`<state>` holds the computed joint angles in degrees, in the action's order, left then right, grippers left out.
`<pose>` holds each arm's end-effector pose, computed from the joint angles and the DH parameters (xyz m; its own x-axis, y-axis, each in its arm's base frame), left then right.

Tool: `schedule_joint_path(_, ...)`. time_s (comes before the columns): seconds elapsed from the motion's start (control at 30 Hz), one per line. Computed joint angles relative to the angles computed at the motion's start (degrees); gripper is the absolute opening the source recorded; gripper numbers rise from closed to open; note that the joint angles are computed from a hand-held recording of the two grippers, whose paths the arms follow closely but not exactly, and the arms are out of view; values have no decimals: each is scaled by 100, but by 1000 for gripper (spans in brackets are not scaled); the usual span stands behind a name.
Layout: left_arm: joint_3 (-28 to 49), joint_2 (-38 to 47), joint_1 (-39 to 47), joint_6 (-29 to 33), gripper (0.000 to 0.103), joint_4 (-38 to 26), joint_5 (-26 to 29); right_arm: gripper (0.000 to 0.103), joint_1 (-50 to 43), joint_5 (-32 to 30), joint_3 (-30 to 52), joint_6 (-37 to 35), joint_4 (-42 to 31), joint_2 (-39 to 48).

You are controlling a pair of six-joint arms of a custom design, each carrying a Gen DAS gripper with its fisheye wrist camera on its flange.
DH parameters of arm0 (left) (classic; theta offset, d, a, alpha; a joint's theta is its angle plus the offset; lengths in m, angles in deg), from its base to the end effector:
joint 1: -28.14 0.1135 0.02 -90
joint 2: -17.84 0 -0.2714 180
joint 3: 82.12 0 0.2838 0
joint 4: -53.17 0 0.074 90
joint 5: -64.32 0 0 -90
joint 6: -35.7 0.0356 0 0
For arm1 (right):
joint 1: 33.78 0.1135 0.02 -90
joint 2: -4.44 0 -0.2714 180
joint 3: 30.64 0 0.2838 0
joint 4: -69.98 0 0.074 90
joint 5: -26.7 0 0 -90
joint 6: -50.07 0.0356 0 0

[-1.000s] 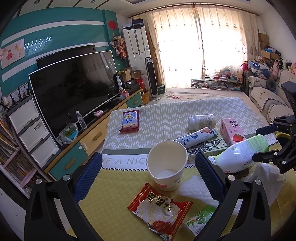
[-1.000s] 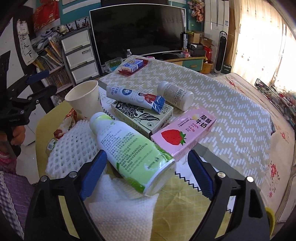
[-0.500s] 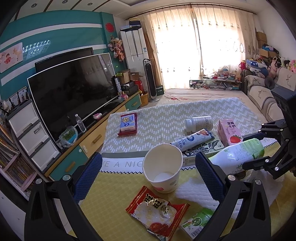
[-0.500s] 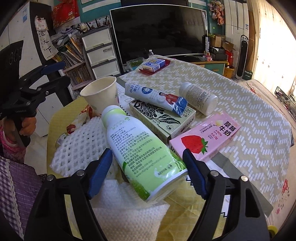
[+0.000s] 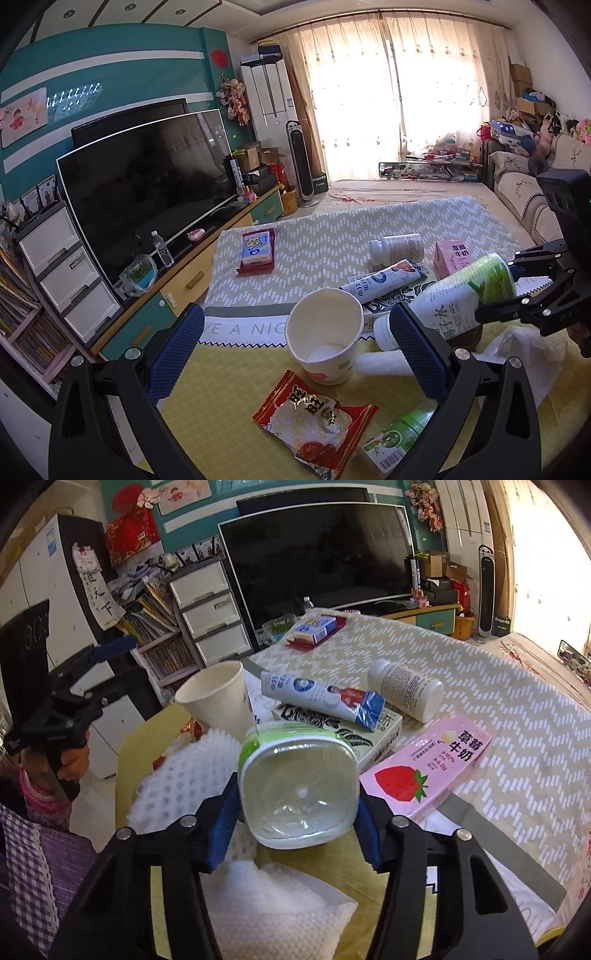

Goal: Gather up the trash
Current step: 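Carry the bottle with the right gripper over the yellow-rimmed bin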

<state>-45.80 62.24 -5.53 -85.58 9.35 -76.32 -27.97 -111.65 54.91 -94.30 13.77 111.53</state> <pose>0.1540 -0.0695 0.1875 -0.5361 -0.0385 -0.8433 -0.3789 0.9037 0.1996 0.3798 0.0654 0.1733 -0.3835 -0.5820 -0.7171 -0.9213 0.2954 0.2529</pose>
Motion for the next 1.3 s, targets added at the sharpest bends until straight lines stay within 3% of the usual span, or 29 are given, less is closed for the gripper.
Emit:
schedule_joint_path(0.13,8,34,-6,-7,99,25,10,50,-19,-102,-140,138,123,-211)
schedule_joint_path(0.7,22,22,-158,-78,99,-33,-68,49,-501,-582,-342,1884,845,-981)
schedule_joint_path(0.97,93,8,-326,-128,99,-94,-88,49,-1485,-413,-708,2958,1658,-1624)
schedule_joint_path(1.03,89,40,-349,-110,99,-37,-53,49,-1941,-142,-964,3186,2032,-1828)
schedule_joint_path(1.17,110,180,-361,-54,99,146,82,49,-2775,1002,-1360,3488,2791,-1880)
schedule_joint_path(1.3,201,451,-469,-48,99,297,135,49,-3180,2085,-1119,3490,3011,-1048)
